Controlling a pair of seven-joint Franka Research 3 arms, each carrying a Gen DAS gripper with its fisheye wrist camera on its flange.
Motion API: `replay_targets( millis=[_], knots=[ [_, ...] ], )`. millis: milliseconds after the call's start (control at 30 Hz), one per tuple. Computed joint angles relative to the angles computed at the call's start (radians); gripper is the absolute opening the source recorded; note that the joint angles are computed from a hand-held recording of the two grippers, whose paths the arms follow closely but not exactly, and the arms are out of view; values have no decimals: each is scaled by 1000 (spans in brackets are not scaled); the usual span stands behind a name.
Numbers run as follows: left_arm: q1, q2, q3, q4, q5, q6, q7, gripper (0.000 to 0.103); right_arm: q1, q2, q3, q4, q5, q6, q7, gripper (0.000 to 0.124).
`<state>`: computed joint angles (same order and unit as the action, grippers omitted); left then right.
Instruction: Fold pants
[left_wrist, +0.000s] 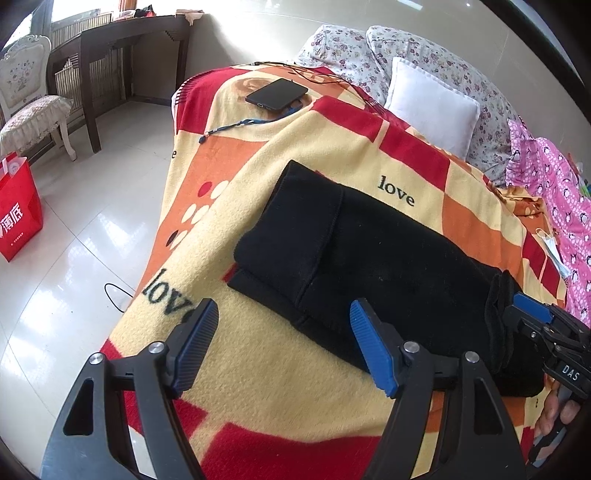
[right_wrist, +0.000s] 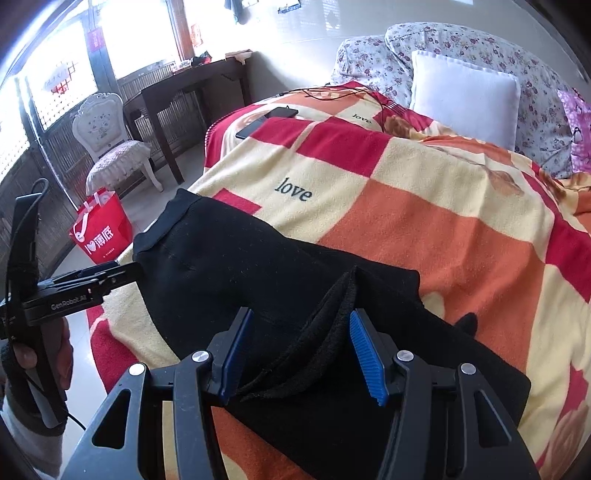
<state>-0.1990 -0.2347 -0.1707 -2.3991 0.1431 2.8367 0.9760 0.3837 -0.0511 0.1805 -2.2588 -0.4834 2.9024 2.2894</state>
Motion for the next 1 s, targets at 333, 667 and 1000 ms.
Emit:
replay_targets(
  millis=[333,667,1000],
  knots=[
    [-16,-3,10,0,-51,-14,22,76,2,18,-6,14,57,48,-45,61],
    [-19,36,0,31,-57,-28,17,76,51,82,-36,83,137,39,-139,63],
    [-50,23,35,2,-196,4,75,78,93,160,-51,179,252,25,-271,67]
  ],
)
